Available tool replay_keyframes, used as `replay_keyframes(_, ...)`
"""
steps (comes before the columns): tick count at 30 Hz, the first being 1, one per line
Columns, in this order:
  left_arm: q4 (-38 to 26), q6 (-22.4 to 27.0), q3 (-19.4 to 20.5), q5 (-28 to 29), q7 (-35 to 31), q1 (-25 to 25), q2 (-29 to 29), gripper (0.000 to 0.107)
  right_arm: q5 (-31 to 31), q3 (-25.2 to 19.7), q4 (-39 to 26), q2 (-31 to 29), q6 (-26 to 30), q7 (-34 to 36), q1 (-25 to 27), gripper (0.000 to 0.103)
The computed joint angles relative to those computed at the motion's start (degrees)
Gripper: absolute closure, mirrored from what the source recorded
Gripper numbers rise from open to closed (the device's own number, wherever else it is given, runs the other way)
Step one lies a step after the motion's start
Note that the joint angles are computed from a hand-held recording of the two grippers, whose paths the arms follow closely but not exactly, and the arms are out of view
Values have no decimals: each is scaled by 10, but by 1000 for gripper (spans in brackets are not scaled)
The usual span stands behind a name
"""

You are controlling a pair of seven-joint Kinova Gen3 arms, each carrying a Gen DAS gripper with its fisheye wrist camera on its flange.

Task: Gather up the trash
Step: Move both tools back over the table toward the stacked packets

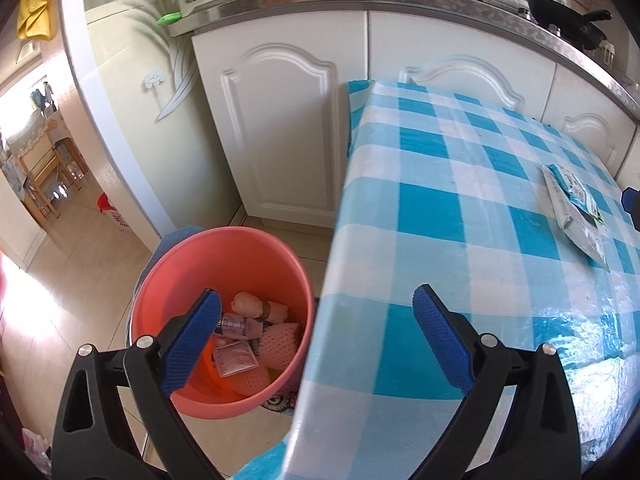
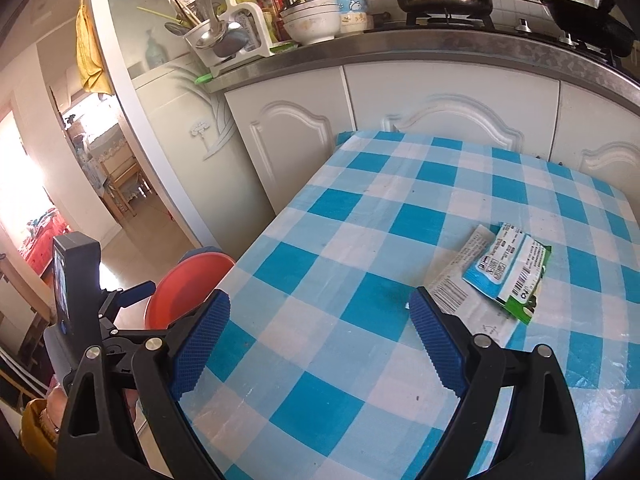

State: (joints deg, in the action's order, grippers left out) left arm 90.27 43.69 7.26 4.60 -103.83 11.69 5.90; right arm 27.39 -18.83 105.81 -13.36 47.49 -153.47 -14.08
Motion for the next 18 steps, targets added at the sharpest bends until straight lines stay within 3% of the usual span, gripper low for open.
replay_keyframes(18,-6,18,31,-10,-10,58,-1,10,-65,7,102,-134,-5,8,95,13)
